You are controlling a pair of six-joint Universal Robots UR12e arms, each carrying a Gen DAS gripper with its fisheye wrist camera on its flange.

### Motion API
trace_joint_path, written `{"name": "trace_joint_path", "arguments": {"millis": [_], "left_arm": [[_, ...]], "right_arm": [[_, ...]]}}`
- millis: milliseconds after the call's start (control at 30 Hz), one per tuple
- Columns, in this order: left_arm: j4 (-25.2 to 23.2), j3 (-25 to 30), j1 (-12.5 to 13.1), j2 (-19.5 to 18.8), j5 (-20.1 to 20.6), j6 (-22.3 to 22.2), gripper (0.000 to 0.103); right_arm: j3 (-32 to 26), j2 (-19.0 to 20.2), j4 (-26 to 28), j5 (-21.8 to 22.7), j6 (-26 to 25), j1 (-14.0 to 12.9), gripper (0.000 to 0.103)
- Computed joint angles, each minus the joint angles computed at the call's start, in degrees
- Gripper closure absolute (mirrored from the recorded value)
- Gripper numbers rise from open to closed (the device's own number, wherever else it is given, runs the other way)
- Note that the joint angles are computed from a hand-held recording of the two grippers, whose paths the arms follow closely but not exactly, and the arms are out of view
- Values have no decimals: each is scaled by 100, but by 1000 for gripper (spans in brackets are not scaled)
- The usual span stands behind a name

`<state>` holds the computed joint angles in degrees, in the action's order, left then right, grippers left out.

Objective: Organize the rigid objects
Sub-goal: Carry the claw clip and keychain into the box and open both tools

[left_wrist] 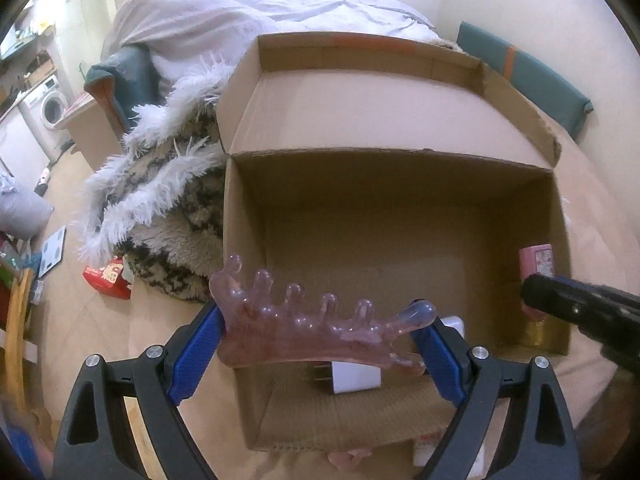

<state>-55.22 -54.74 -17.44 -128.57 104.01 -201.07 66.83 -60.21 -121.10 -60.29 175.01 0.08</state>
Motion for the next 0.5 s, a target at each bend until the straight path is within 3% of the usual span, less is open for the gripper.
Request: {"name": "trace_joint_path", "arguments": {"millis": [267, 500], "left_arm": [[462, -77, -7, 17, -333, 159, 13], [249, 22, 22, -75, -759, 211, 13]], "right_arm": [[-148, 160, 333, -413, -32, 103, 79], [-220, 246, 567, -462, 104, 104, 79]]}}
